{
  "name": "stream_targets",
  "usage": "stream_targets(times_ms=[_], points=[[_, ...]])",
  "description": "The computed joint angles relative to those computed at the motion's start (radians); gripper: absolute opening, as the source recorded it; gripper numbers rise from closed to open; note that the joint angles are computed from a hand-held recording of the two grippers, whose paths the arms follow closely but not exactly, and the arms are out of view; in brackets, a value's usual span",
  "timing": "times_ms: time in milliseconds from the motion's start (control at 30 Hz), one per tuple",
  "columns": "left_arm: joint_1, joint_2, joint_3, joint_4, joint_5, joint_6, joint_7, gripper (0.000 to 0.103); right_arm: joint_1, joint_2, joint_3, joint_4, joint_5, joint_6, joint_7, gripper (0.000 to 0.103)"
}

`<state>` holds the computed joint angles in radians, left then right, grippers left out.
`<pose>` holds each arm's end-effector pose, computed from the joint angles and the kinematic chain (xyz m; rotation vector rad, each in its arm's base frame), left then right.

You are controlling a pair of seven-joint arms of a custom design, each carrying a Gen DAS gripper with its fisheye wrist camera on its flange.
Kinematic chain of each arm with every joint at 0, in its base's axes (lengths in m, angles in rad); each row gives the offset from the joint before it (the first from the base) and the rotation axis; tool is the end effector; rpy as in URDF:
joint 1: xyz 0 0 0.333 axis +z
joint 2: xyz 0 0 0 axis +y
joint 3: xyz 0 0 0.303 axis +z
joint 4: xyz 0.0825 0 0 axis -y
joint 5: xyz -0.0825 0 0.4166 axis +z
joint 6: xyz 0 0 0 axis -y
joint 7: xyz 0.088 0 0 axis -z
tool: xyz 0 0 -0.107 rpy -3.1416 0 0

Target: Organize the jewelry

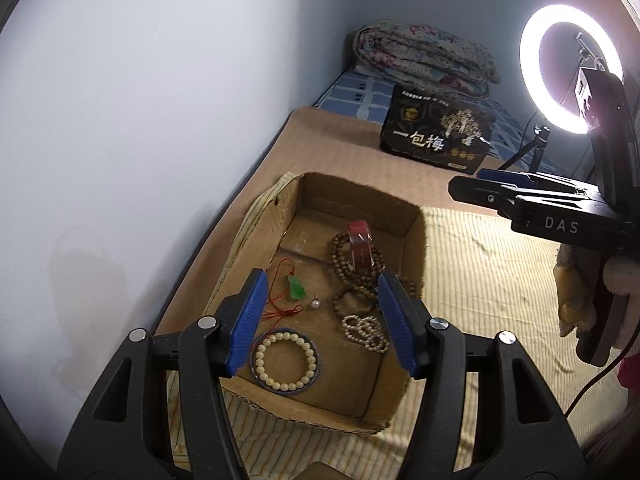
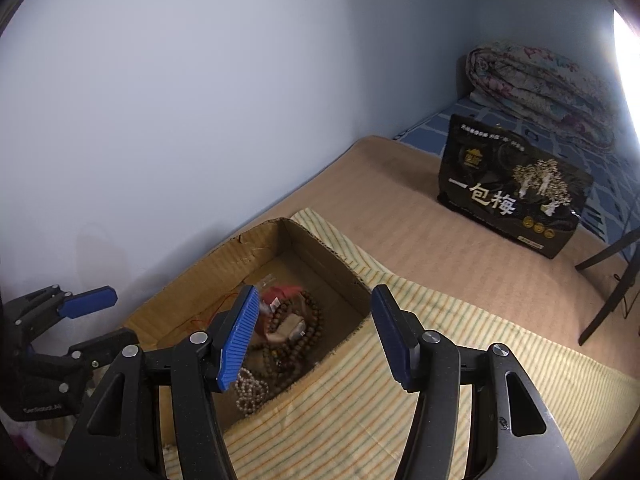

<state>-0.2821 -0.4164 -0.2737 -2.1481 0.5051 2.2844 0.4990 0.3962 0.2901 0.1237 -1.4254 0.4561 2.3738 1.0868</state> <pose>0.4319 -0.2771 0.6087 -1.9919 1.5060 -0.6897 0.6328 0.3530 0.5931 -2.1735 0.9284 -0.1596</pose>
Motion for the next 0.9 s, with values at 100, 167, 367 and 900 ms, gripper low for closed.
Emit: stream_targets(times_ms=[100, 167, 367, 900], points=[[-0.001, 0.011, -0.010, 0.027, 0.010, -0.009, 0.002, 0.059, -0.010, -0.029, -0.004, -0.027, 0.011, 0.012, -0.004, 0.064], [-0.002, 0.022, -0.020, 0.051, 0.022, -0.017, 0.003, 0.059, -0.019, -0.053, -0.006, -0.049, 0.024, 0.021, -0.010, 0.065], [-0.011, 0.064, -0.041, 0.125, 0.056, -0.030, 0.002, 0.059, -0.045, -0.127, -0.016, -0.117, 0.051, 0.037, -0.032, 0.065], [-0.080, 0.217, -0.120, 0.341, 0.218, -0.094, -0.102, 0.076, -0.121, -0.360, -0.062, -0.354, 0.016, 0.094, -0.023, 0.074]])
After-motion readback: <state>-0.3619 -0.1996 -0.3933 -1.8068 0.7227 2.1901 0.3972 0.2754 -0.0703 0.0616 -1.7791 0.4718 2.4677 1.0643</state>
